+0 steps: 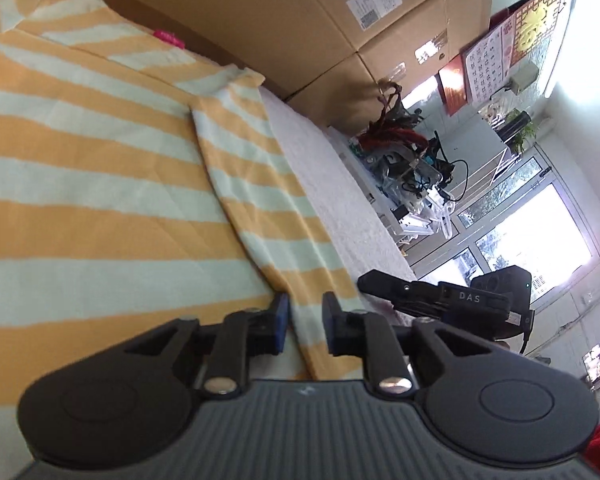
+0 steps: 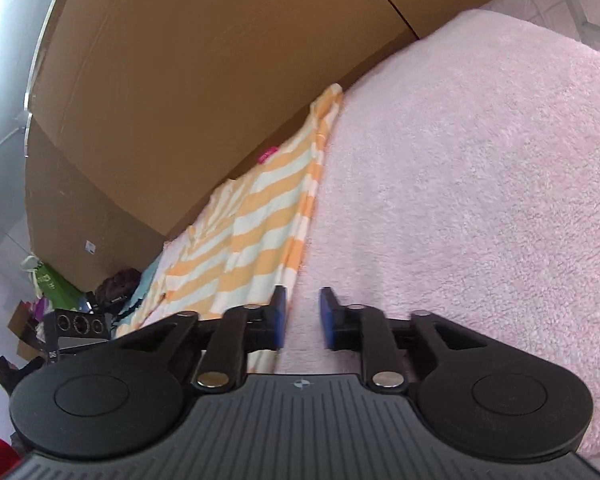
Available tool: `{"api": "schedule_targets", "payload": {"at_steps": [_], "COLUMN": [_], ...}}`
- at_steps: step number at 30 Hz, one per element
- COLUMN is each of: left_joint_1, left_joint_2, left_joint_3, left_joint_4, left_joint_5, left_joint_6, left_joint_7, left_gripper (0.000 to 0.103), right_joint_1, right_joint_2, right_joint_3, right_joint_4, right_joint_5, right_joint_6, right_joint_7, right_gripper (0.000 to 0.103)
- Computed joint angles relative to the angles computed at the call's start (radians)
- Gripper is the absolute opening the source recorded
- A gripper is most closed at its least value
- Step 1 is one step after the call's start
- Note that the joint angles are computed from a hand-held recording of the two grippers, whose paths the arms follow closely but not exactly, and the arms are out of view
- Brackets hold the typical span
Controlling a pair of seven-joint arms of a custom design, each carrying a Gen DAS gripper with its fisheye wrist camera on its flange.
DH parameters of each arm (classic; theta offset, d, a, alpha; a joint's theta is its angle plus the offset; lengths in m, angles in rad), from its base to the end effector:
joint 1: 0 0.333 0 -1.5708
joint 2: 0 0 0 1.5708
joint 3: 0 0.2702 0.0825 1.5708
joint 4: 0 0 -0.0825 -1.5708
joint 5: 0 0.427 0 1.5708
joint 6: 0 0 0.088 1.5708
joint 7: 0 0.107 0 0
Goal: Fold clothes
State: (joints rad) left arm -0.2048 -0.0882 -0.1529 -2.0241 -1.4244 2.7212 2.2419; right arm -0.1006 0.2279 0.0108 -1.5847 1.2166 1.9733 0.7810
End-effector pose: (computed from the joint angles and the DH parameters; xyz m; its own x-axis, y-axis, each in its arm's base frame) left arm 0.5868 -0.1825 0.4912 -0.2296 -0.6462 0.7278 -0.7338 -0.3763 -0.5656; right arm 0.6923 -0.0027 0.5046 0.4521 -0.5463 -0.7051 -0.8068 0.0867 -0.5845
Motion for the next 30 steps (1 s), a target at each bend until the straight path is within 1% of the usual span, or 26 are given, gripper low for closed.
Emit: {"api": "schedule_targets", "payload": {"at_steps": [1,2,3,4,5,6,7,8,9,10,11,13,15,16,17,18,19,20,21,22,23,25,27,28,30], "left_joint_1": [0.000,-0.001,-0.003,-0.005,-0.008,-0.011,-0.013,-0.014,-0.014,-0.012,-0.011,-0.010,-0.009,-0.009,-0.008,-0.009,-0.010,-0.011,-0.012,-0.013,-0.014,-0.016,-0.017,-0.017,-0.018], "left_joint_2": [-0.012,-0.018,-0.021,-0.019,-0.016,-0.013,-0.011,-0.008,-0.005,-0.003,-0.001,0.002,0.006,0.006,0.006,0.005,0.004,0.002,0.000,-0.003,-0.005,-0.006,-0.006,-0.006,-0.007], "left_joint_3": [0.002,0.000,-0.002,-0.004,-0.005,-0.005,-0.004,-0.003,0.000,0.005,0.007,0.003,-0.002,-0.003,-0.004,-0.006,-0.008,-0.009,-0.010,-0.009,-0.008,-0.007,-0.005,-0.005,-0.005], "left_joint_4": [-0.008,-0.012,-0.014,-0.013,-0.012,-0.011,-0.010,-0.009,-0.007,-0.005,-0.005,-0.002,0.001,0.002,0.001,0.000,-0.002,-0.003,-0.005,-0.007,-0.009,-0.009,-0.008,-0.007,-0.008], "left_joint_5": [-0.013,-0.009,0.009,0.036,0.054,0.062,0.068,0.074,0.069,0.051,0.030,0.022,0.023,0.021,0.017,0.012,0.010,0.014,0.020,0.022,0.022,0.019,0.019,0.018,0.013], "left_joint_6": [0.000,0.010,0.025,0.035,0.043,0.047,0.049,0.051,0.040,0.022,0.010,0.014,0.021,0.022,0.024,0.029,0.035,0.038,0.036,0.032,0.027,0.023,0.018,0.016,0.015], "left_joint_7": [0.011,0.011,0.007,-0.005,-0.012,-0.016,-0.021,-0.026,-0.029,-0.022,-0.011,-0.003,-0.002,-0.002,-0.001,0.001,0.001,-0.002,-0.004,-0.001,0.005,0.012,0.016,0.019,0.029], "left_gripper": [0.050,0.057,0.058,0.058,0.055,0.052,0.047,0.039,0.034,0.027,0.027,0.027,0.028,0.028,0.028,0.028,0.028,0.028,0.028,0.030,0.035,0.037,0.039,0.041,0.043], "right_joint_1": [-0.005,-0.010,-0.012,-0.004,0.005,0.025,0.030,0.035,0.034,0.032,0.024,0.016,0.034,0.043,0.050,0.055,0.056,0.066,0.041,0.028,0.019,0.014,0.021,0.019,0.016], "right_joint_2": [-0.011,-0.011,-0.006,-0.006,-0.008,-0.021,-0.023,-0.025,-0.027,-0.033,-0.032,-0.023,-0.013,-0.007,-0.006,-0.005,-0.010,-0.014,-0.016,-0.018,-0.034,-0.055,-0.069,-0.072,-0.067], "right_joint_3": [0.003,0.005,0.006,0.006,0.006,0.003,-0.002,-0.006,-0.009,-0.008,-0.004,0.003,0.008,0.011,0.011,0.011,0.008,-0.009,0.003,0.000,-0.002,-0.010,-0.019,-0.023,-0.029], "right_joint_4": [-0.012,-0.011,-0.007,-0.008,-0.010,-0.024,-0.028,-0.032,-0.035,-0.043,-0.042,-0.031,-0.018,-0.012,-0.017,-0.021,-0.026,-0.028,-0.025,-0.021,-0.033,-0.048,-0.061,-0.069,-0.070], "right_joint_5": [0.020,0.035,0.043,0.024,0.002,-0.048,-0.064,-0.079,-0.074,-0.054,-0.018,0.032,-0.009,-0.028,-0.033,-0.038,-0.044,-0.046,-0.038,-0.029,-0.024,-0.047,-0.093,-0.080,-0.058], "right_joint_6": [-0.021,-0.062,-0.101,-0.101,-0.095,-0.035,-0.003,0.028,0.051,0.067,0.041,-0.023,-0.016,-0.010,0.032,0.074,0.102,0.120,0.082,0.039,0.002,-0.063,-0.095,-0.108,-0.135], "right_joint_7": [-0.026,-0.042,-0.047,-0.050,-0.052,-0.045,-0.030,-0.014,0.012,0.013,-0.015,-0.050,-0.039,-0.034,-0.034,-0.032,-0.012,0.005,-0.012,-0.028,-0.046,-0.069,-0.060,-0.062,-0.049], "right_gripper": [0.036,0.036,0.036,0.033,0.030,0.009,0.000,0.000,0.000,0.011,0.014,0.018,0.021,0.010,0.000,0.000,0.009,0.012,0.017,0.020,0.020,0.020,0.021,0.023,0.025]}}
